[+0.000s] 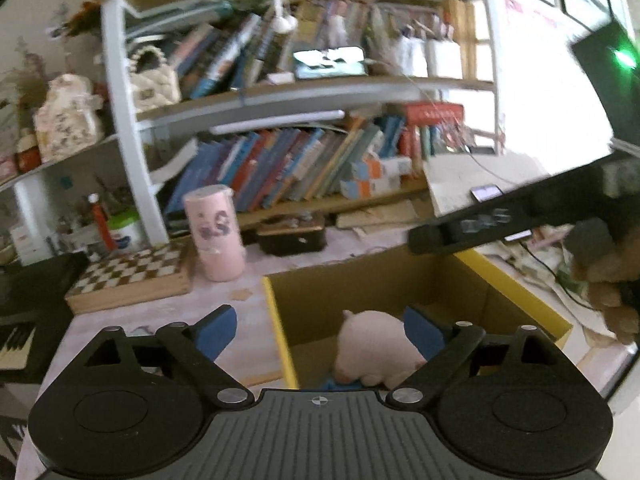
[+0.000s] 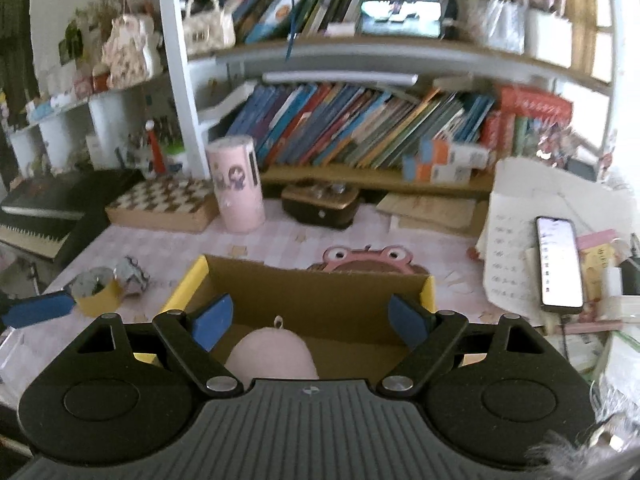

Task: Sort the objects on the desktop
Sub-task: 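Withdraw both open tools from the yellow box back over the table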

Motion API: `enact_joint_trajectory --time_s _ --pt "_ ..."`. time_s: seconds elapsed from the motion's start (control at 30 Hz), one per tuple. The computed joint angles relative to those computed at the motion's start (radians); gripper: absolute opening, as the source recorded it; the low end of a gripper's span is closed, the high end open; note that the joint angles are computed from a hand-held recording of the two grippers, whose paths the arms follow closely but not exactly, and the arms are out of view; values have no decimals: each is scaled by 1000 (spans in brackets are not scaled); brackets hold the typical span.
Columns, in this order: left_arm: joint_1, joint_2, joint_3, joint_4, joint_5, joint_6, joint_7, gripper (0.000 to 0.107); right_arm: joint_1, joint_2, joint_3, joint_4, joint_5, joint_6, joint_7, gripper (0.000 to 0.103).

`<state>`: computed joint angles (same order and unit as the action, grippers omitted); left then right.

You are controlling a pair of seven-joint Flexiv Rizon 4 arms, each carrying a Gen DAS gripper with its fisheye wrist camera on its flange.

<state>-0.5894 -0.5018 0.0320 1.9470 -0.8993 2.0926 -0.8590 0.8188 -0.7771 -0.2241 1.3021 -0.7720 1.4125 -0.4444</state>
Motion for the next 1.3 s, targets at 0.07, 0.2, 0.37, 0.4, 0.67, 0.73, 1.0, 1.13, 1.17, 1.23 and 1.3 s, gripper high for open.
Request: enact_joint_trajectory --time_s 0.07,0.2,0.37,0.4,0.67,0.73,1.0,1.13,1.17,1.23,1.3 --pt "8 18 -5 28 7 24 -27 94 53 26 -95 55 -47 43 83 85" --pt "38 59 -26 101 45 64 -74 96 165 76 -278 166 -168 116 278 85" --pt "76 108 -45 180 83 68 -128 96 249 129 -383 265 -295 135 463 85" --pt "88 117 -49 197 101 71 -150 96 262 140 -395 281 -318 130 497 86" --pt "142 169 -50 293 192 62 -253 96 298 205 -359 369 -439 31 691 90" --pt "154 183 -48 319 213 57 -280 96 296 215 -326 382 -448 -7 710 90" --pt "207 233 -43 420 315 54 -375 96 300 234 -190 409 -466 -178 752 90" --pt "230 264 -33 474 358 44 -387 97 292 228 -117 401 -451 -244 760 90" --pt "240 273 -32 489 374 40 -396 97 287 225 -96 396 -444 -257 755 90" --pt "260 288 -30 515 404 38 -414 98 276 215 -53 380 -424 -284 731 90" --pt "278 303 -28 539 430 37 -433 98 267 205 -15 363 -417 -309 718 90"
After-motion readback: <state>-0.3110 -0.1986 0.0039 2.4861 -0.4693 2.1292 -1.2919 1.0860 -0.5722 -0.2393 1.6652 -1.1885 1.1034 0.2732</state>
